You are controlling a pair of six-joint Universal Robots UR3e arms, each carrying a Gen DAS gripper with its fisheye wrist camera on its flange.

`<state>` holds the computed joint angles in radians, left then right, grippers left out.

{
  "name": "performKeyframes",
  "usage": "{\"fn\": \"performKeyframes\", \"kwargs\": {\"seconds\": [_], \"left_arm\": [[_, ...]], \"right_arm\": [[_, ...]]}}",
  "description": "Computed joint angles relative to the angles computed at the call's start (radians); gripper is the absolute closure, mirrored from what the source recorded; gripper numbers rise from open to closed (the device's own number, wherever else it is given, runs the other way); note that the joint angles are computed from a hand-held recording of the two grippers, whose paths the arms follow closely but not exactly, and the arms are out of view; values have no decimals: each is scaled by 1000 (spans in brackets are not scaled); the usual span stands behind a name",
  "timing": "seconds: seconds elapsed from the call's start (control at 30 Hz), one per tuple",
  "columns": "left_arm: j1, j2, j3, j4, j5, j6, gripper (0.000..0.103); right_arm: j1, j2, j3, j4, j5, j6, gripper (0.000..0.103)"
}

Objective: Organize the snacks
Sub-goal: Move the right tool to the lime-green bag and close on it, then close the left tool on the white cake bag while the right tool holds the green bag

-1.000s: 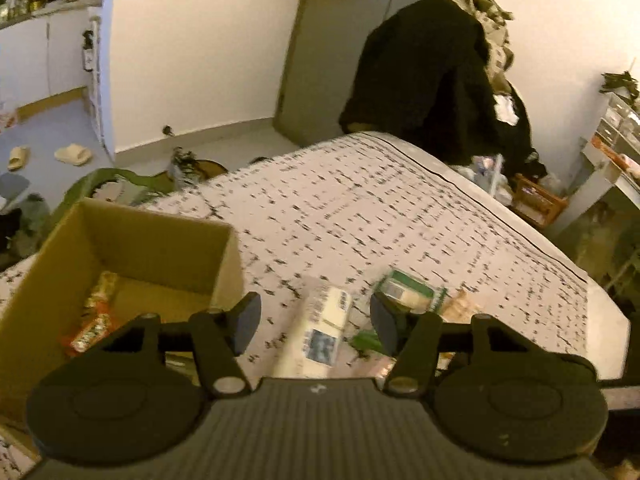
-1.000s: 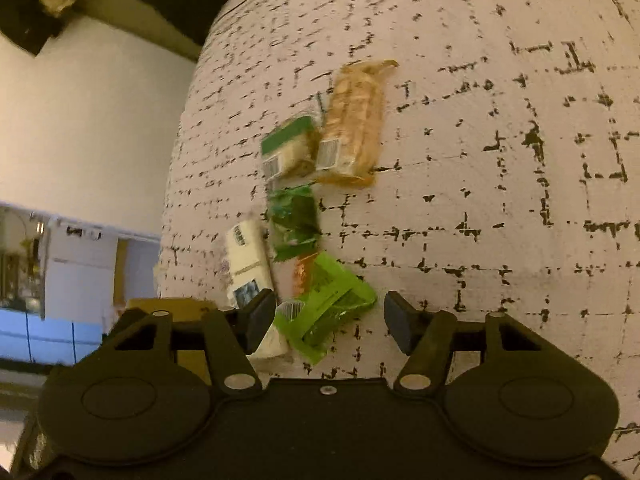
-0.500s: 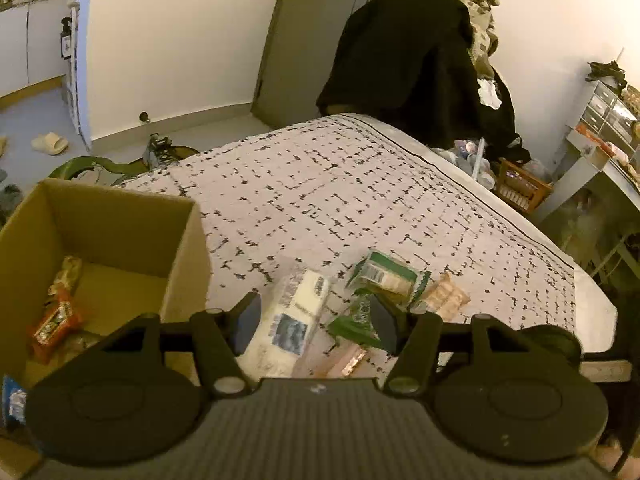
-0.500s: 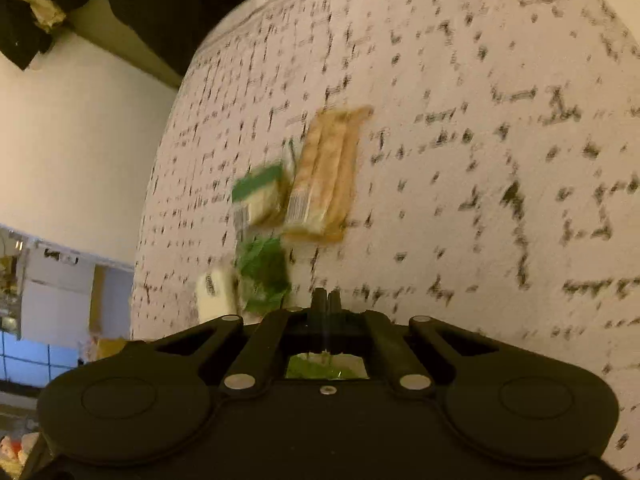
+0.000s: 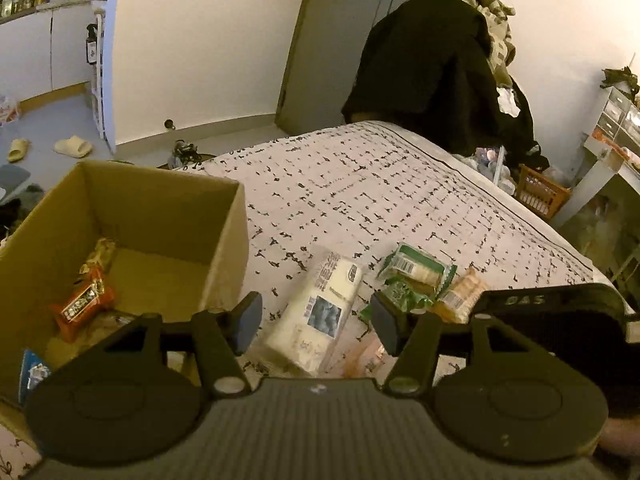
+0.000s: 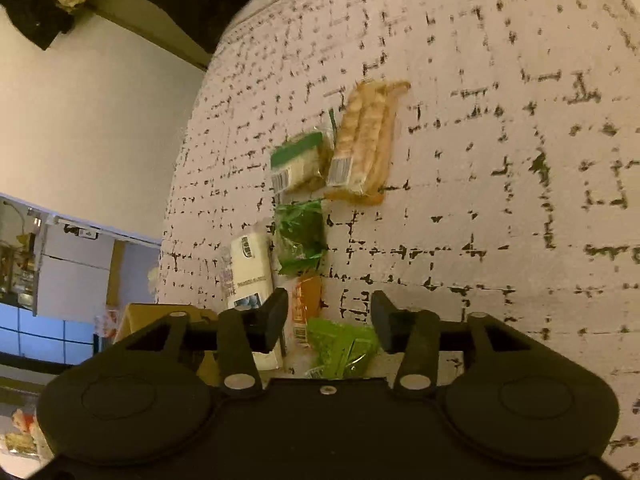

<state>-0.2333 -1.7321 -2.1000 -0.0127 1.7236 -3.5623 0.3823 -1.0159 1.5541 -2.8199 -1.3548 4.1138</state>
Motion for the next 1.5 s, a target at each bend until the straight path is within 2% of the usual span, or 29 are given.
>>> {"fn": "performKeyframes", "kwargs": {"seconds": [0.1,0.23,0.3,0.47,0.57,0.63,0.8,0.9,1.27,1.4,1.5], "left_arm": [[6,3,6,-8,-13,-12,46],[28,36,-5,-3,-31,-11,46],[53,55,-9,5,-55,5,46],[114,111,-16,-8,-130,37,46],[138,134,-29,-18,-152,34,46],[153,147,-39,-26,-161,22,46],[164,174,-61,-43,-161,12,46],[164,181,-65,-43,-171,21,46],[57,32,-5,27,-158,2,46],[28,-52,42,33,-112,0,46],[5,-102,80,15,-55,-11,51]], "right_arm": [[15,-13,6,15,7,-15,55],[58,12,-48,85,-42,-22,55],[76,44,-100,126,-56,-33,55],[143,135,-298,297,-170,-104,55],[167,175,-363,333,-214,-139,55],[184,191,-382,341,-256,-166,67],[188,185,-355,300,-285,-237,76],[195,173,-351,306,-347,-231,76],[123,55,-146,135,-391,-171,76],[87,22,-92,90,-386,-171,76],[72,8,-72,74,-370,-168,76]]}}
